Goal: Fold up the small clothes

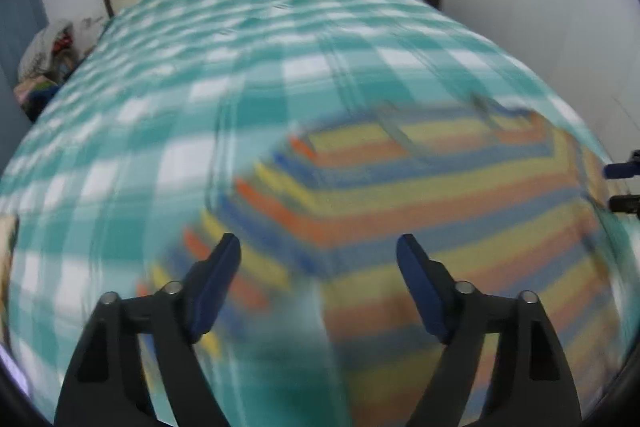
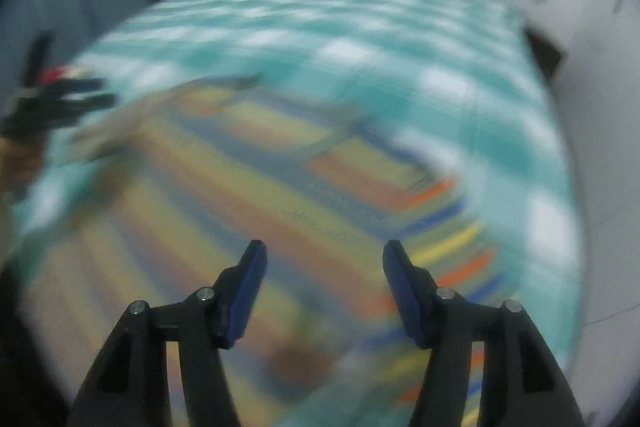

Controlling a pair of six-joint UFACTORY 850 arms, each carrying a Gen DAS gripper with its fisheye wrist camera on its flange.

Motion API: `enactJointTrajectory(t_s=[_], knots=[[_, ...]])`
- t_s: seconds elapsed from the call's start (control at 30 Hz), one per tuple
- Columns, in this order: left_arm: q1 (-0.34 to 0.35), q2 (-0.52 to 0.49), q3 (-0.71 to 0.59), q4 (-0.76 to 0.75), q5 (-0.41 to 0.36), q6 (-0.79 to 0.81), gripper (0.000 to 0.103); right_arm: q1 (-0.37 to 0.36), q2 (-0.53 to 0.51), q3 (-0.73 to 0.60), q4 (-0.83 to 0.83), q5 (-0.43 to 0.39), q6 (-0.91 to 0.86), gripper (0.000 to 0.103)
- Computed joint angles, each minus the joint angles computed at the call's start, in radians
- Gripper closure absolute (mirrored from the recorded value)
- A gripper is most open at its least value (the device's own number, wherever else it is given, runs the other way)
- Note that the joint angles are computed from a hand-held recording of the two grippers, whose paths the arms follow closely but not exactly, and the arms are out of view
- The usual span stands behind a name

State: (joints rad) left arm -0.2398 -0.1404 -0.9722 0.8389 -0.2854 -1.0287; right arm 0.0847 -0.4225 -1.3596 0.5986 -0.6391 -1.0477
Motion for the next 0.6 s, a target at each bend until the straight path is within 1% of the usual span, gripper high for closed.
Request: enactJointTrajectory(t_s=[0.03,0.07,0.1,0.13,0.17,0.2,0.27,0.3,0.33,0.4,0.47,0.5,0.53,0.6], knots=[[-0.031,0.046,0.062,0.026,0.001,-0.039,0.016,0.0,0.044,0.06,0.022,-0.024,-0.024,0.043],[-0.083,0.1,0.136,0.037,-0.017,-0.067,0.016,0.003,0.098,0.136,0.04,-0.042,-0.042,0.043],[-0.118,0.12,0.168,0.046,-0.029,-0.086,0.016,0.009,0.151,0.212,0.049,-0.047,-0.054,0.043],[-0.175,0.151,0.221,0.049,-0.053,-0.109,0.016,0.018,0.207,0.297,0.053,-0.049,-0.067,0.043],[-0.21,0.161,0.244,0.041,-0.073,-0.112,0.016,0.026,0.246,0.356,0.057,-0.041,-0.075,0.043],[-0.277,0.173,0.28,0.009,-0.124,-0.104,0.016,0.039,0.302,0.443,0.049,-0.016,-0.071,0.043],[-0.358,0.169,0.314,-0.082,-0.195,-0.065,0.02,0.061,0.368,0.561,-0.028,0.03,-0.006,0.043],[-0.382,0.182,0.336,-0.081,-0.208,-0.103,0.02,0.079,0.402,0.624,-0.116,0.056,0.08,0.044],[-0.418,0.214,0.373,-0.054,-0.223,-0.183,0.02,0.088,0.433,0.675,-0.181,0.07,0.155,0.044],[-0.457,0.265,0.407,-0.052,-0.249,-0.231,0.02,0.081,0.484,0.752,-0.216,0.078,0.209,0.043],[-0.468,0.315,0.423,-0.105,-0.251,-0.221,0.02,0.048,0.534,0.803,-0.213,0.034,0.229,0.044],[-0.472,0.335,0.426,-0.108,-0.248,-0.232,0.02,0.032,0.553,0.814,-0.208,0.014,0.243,0.044],[-0.484,0.352,0.431,-0.079,-0.252,-0.275,0.02,0.006,0.586,0.83,-0.176,0.003,0.234,0.044],[-0.525,0.396,0.434,0.037,-0.3,-0.425,0.019,-0.023,0.652,0.851,-0.094,0.024,0.171,0.043]])
